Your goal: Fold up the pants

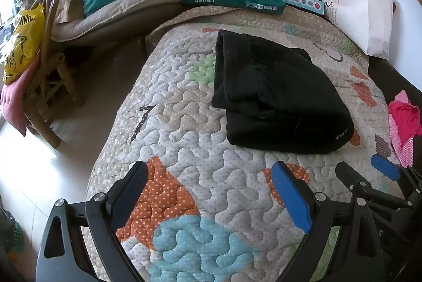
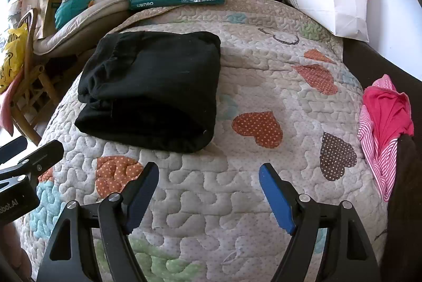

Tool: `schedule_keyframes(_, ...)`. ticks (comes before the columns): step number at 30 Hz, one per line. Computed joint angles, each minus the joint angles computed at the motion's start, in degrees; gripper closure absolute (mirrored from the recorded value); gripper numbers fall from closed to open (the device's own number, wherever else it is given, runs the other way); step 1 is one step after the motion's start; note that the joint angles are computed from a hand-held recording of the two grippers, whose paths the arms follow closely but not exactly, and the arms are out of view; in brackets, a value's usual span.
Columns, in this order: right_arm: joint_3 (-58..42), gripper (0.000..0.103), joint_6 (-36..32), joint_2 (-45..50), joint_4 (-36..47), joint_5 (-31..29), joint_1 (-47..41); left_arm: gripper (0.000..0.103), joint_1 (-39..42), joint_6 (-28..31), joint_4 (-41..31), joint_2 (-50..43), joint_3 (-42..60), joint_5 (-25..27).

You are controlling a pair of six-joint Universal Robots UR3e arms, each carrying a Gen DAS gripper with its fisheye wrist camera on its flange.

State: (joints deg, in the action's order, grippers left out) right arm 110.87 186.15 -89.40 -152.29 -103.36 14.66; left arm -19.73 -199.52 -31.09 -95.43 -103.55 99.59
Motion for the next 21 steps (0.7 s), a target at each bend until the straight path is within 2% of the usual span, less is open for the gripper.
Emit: schedule_keyframes(21,0.6,0.019,0.6,0.3,-0.1,0.7,-0.5,0.009,-0.4,-0.6,-0.7,-1.4,0.7,-0.1)
